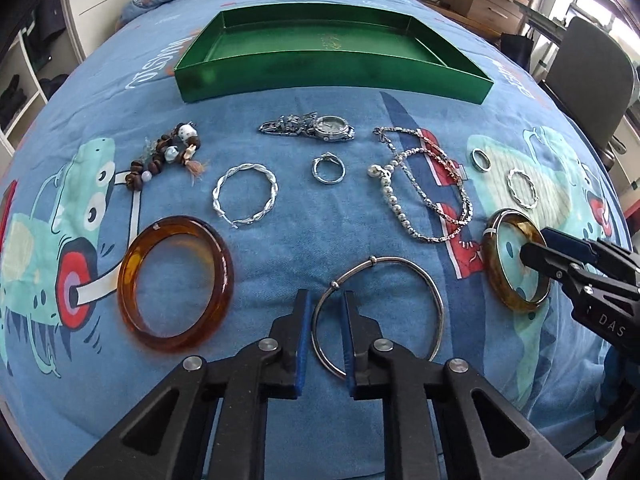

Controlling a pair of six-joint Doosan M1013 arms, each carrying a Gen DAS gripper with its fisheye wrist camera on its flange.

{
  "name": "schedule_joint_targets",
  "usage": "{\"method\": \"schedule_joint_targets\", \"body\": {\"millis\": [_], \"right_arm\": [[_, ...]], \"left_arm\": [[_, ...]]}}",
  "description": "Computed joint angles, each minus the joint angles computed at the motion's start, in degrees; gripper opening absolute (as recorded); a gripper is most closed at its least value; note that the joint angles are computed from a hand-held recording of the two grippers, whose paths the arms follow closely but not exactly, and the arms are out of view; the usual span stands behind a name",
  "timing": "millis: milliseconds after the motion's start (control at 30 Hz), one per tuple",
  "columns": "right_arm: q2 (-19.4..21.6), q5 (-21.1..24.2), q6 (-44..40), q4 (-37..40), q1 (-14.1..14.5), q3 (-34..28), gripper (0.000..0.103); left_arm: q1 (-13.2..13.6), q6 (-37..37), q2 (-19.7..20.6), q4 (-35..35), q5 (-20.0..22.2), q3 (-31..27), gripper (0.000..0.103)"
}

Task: Organize jewelry
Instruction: 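Grasp the plain silver bangle with the left tool while the right tool grasps the dark tortoiseshell bangle, then carry both bangles into the green tray and open both tools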

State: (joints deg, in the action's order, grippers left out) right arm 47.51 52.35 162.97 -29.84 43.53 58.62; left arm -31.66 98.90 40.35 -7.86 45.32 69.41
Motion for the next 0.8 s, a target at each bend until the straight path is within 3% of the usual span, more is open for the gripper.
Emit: {"method": "schedule_joint_targets", "body": {"millis": [167, 233, 400, 800], "right_arm": [[1.8, 4.2, -5.3, 0.4, -0.2, -3.1, 0.021], [1.8, 4.2, -5.2, -0.2, -0.2, -2.9, 0.009], [0.7, 3.1, -2.7, -2.8, 0.3, -1.2, 0.008], [-2.4, 4.0, 6.9, -14.5, 2.0, 0.8, 0.008]], "left_arm": [[-1.1, 0.9, 0.4, 3.4, -1.1, -0.2, 0.004], [-1.3, 0.9, 0.4, 4.3, -1.6, -0.2, 0.004], [-1.4, 1.2, 0.0, 4.6, -2.9, 0.2, 0.003], [-0.6, 8.9, -3.3, -3.1, -7.6, 0.6, 0.003]]}}
